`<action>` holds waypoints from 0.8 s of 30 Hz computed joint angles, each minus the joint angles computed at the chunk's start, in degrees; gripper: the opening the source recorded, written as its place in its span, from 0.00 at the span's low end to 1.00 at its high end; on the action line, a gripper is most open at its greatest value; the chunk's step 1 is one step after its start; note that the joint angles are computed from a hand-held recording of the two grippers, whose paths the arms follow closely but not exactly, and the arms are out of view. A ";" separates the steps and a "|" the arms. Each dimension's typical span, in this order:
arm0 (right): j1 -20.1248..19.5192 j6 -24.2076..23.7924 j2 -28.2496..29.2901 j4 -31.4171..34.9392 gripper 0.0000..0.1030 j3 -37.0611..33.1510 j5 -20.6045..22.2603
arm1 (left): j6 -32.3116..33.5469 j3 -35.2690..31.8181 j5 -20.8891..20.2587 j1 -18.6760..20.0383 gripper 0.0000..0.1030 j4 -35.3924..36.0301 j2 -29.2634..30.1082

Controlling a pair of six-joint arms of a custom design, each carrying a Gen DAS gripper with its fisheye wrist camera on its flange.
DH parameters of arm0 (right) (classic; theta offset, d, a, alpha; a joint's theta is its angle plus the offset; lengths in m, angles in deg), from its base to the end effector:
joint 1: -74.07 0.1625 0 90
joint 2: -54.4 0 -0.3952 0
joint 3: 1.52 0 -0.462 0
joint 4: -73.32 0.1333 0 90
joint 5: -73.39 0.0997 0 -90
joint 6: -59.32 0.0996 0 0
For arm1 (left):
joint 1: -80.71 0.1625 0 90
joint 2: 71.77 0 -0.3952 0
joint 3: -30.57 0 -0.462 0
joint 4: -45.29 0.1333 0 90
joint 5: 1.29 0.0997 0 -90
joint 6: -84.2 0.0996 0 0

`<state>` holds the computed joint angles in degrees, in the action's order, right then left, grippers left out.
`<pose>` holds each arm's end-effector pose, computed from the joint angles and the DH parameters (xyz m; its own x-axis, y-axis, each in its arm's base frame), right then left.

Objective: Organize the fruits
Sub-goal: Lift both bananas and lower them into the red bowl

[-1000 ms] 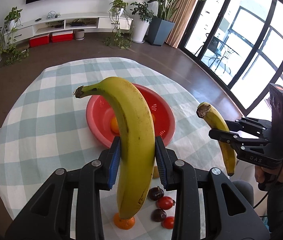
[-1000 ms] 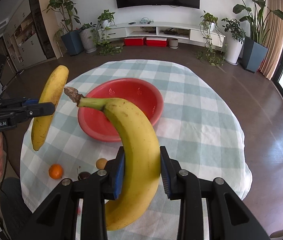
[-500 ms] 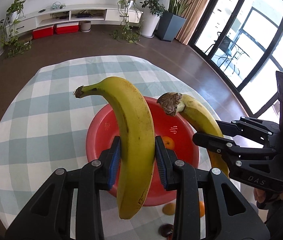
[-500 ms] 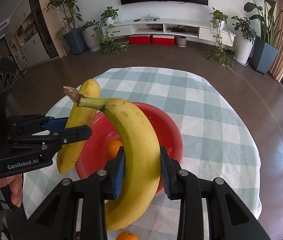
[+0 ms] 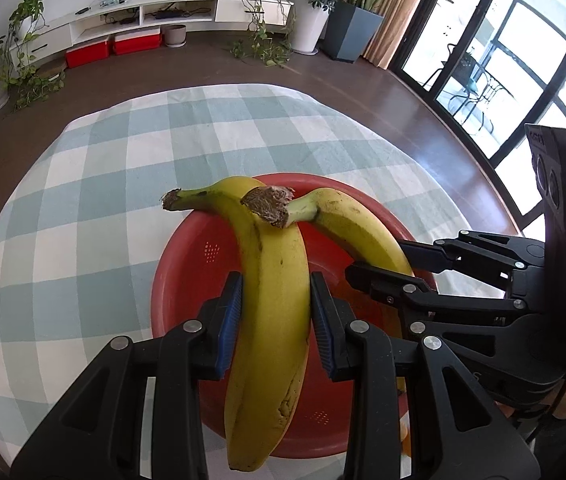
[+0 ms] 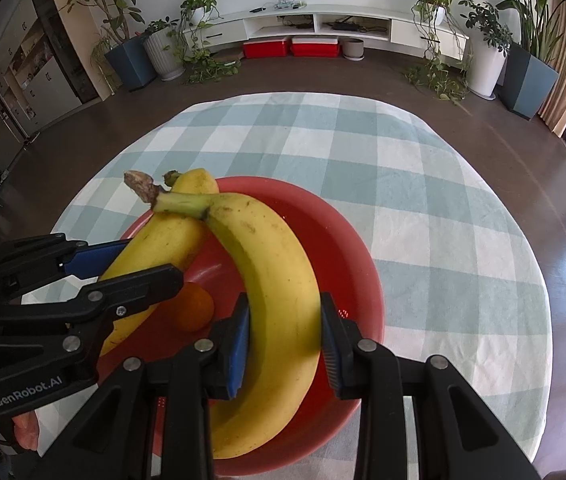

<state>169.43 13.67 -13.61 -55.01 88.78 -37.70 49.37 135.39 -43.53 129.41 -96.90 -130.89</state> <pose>0.1621 -0.6848 0.2920 -0.5917 -0.6760 0.4393 -0.7337 0.6774 0.0541 -0.2617 -0.6115 0.1158 -0.8344 -0.1137 -0.5393 0.2183 0.8302 -0.5129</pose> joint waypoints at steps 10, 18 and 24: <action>-0.13 -0.01 0.10 -2.00 0.34 0.91 -1.39 | 0.52 0.05 2.41 -0.49 0.32 0.18 1.59; 0.02 -0.20 -0.20 -3.15 0.34 1.63 -2.42 | 0.67 0.48 1.90 -0.41 0.32 -1.08 1.72; -0.06 0.13 -0.25 -3.29 0.34 1.39 -2.55 | -0.44 0.99 3.25 -0.87 0.45 -1.33 1.32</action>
<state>169.37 13.79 -13.87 -58.30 90.16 -40.25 48.92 136.38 -40.28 128.54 -98.23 -129.56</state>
